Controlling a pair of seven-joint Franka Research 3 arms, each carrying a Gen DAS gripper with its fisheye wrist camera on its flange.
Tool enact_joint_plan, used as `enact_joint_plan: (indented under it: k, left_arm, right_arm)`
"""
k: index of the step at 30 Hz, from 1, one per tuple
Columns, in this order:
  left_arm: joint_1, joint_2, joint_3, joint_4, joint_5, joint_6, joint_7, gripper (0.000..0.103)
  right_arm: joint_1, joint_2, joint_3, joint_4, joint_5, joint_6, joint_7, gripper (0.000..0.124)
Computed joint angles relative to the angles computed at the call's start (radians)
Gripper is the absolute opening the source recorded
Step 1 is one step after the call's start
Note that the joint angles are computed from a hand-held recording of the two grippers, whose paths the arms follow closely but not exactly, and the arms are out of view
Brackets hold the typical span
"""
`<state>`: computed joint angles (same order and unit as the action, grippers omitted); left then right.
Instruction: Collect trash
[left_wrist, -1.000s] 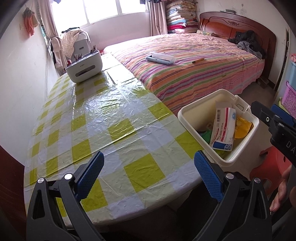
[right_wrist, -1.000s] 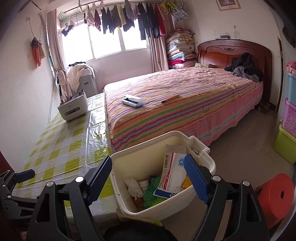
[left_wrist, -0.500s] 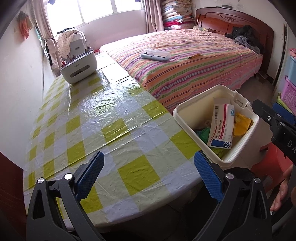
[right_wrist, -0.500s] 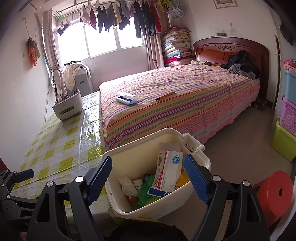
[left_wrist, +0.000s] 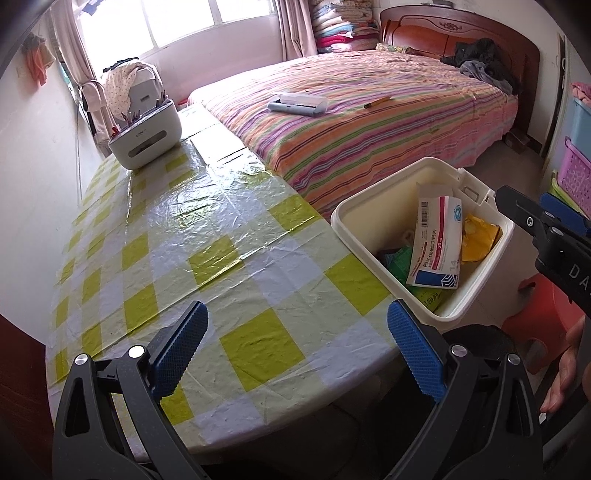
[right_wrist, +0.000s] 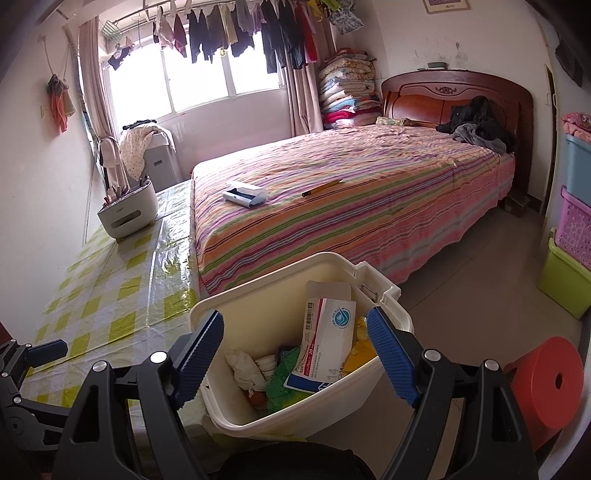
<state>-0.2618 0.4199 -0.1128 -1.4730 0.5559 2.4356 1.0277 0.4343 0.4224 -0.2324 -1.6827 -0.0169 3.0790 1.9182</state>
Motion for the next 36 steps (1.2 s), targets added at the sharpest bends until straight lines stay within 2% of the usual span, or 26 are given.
enact_joint_plan:
  k: [25,36]
  left_arm:
    - [0.012,-0.014,0.000,-0.019,-0.014,0.004,0.005,0.096]
    - [0.034,-0.063,0.001,-0.092,-0.009,0.064,-0.023,0.096]
  right_arm:
    - [0.002,0.009,0.012,0.026,-0.012,-0.022,-0.011,0.078]
    - [0.035,0.000,-0.012,0.019,-0.056,-0.028,0.018,0.078]
